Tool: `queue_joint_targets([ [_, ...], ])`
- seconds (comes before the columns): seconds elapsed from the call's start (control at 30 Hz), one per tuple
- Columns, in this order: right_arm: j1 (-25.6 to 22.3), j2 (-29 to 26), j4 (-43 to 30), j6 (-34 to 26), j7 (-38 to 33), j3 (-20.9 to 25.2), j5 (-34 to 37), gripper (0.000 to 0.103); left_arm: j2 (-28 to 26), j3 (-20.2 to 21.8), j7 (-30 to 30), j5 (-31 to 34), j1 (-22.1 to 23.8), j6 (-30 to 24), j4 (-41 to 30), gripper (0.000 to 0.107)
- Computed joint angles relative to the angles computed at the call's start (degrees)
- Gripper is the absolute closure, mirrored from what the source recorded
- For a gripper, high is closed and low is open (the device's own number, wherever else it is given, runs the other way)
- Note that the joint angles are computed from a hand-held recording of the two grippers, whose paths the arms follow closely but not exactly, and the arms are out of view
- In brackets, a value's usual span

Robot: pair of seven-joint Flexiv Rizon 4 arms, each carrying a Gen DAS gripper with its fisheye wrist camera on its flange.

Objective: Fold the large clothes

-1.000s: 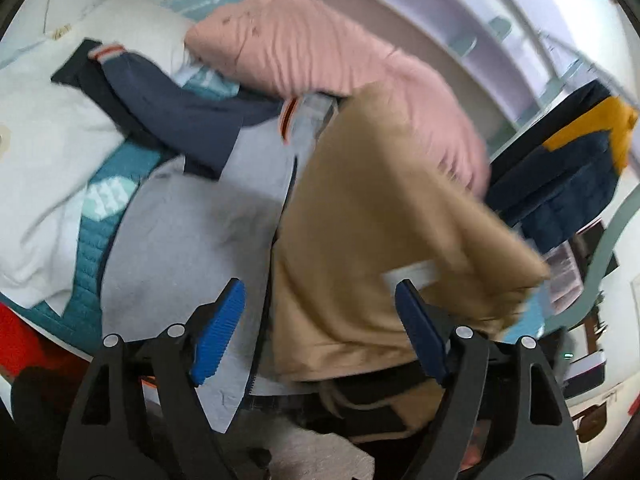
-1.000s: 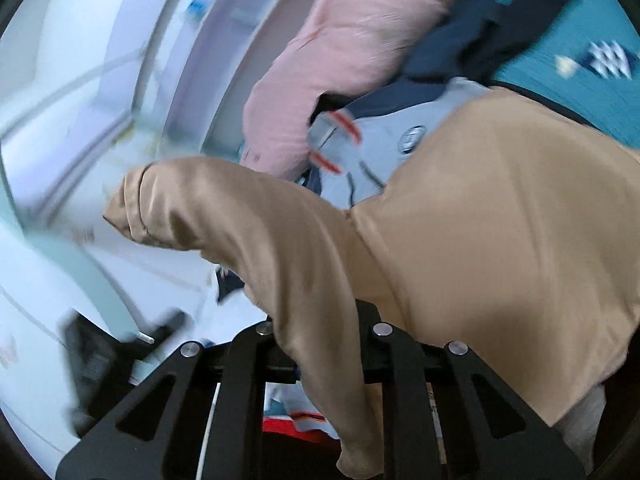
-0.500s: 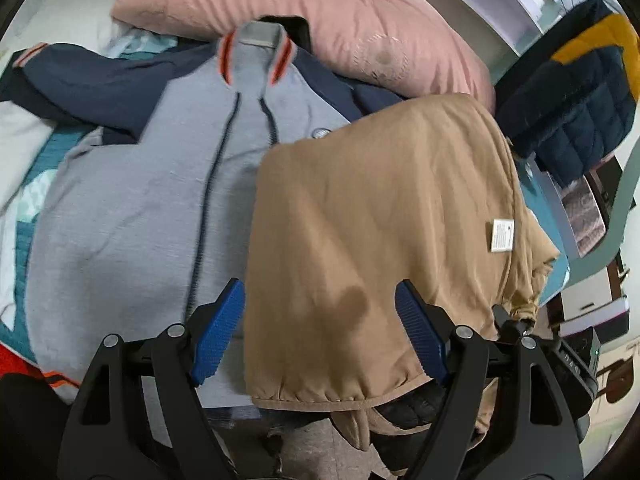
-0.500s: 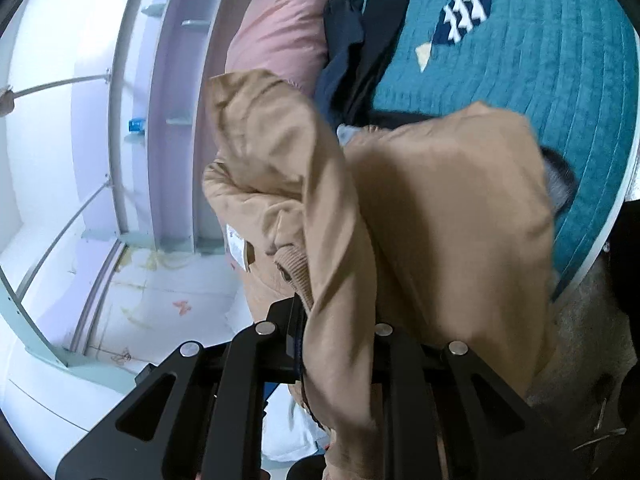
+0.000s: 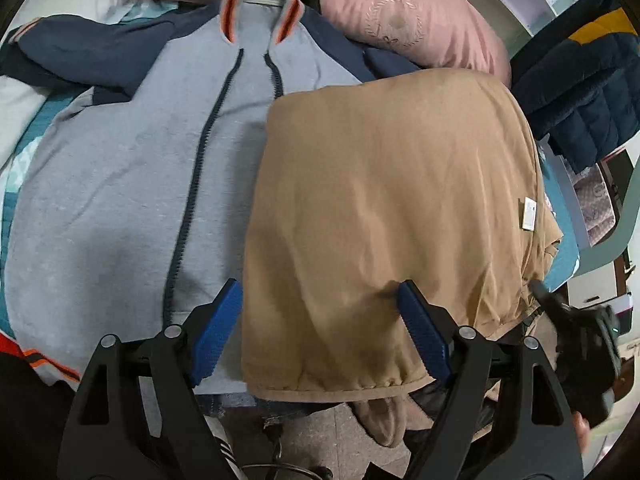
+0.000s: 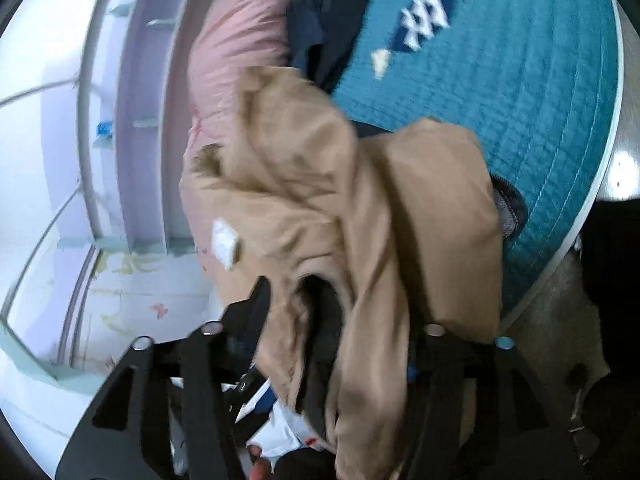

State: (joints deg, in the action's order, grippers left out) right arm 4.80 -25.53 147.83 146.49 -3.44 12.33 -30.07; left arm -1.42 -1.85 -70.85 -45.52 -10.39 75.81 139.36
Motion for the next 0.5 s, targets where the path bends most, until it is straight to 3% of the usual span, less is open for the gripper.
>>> queue_joint_targets([
  [0.17,1.25,6.10,4.79,-3.61,-2.54,0.15,0.03,0.040,-0.78,-0.63,1.33,-2.68,-0.22,-0.86,-0.97,0.026],
  [0.27,2.90,5.15,4.89,-4.69,-2.82,1.14,-0.64,0.042,-1.15,-0.97,1.92,-4.54,-0.43,-1.12,-1.34,0.026],
  [0.3,3.07,4.53,4.42,-5.47,-2.32,1.45,-2.14,0.047,-1.14,-1.13,2.56,-5.89,-0.53,-1.46,-1.40,0.026],
  [0.37,4.74,1.82,2.94,-5.25,-1.54,2.73,-2.04,0.092,-1.20,-1.12,3.25,-6.60,-0.61,-1.76,-1.57,0.026],
  [0.5,7.97,-3.10,-1.64,-3.48,1.73,5.06,0.33,0.094,-0.90,-0.93,4.50,-7.23,-0.55,-2.56,-2.16,0.027],
])
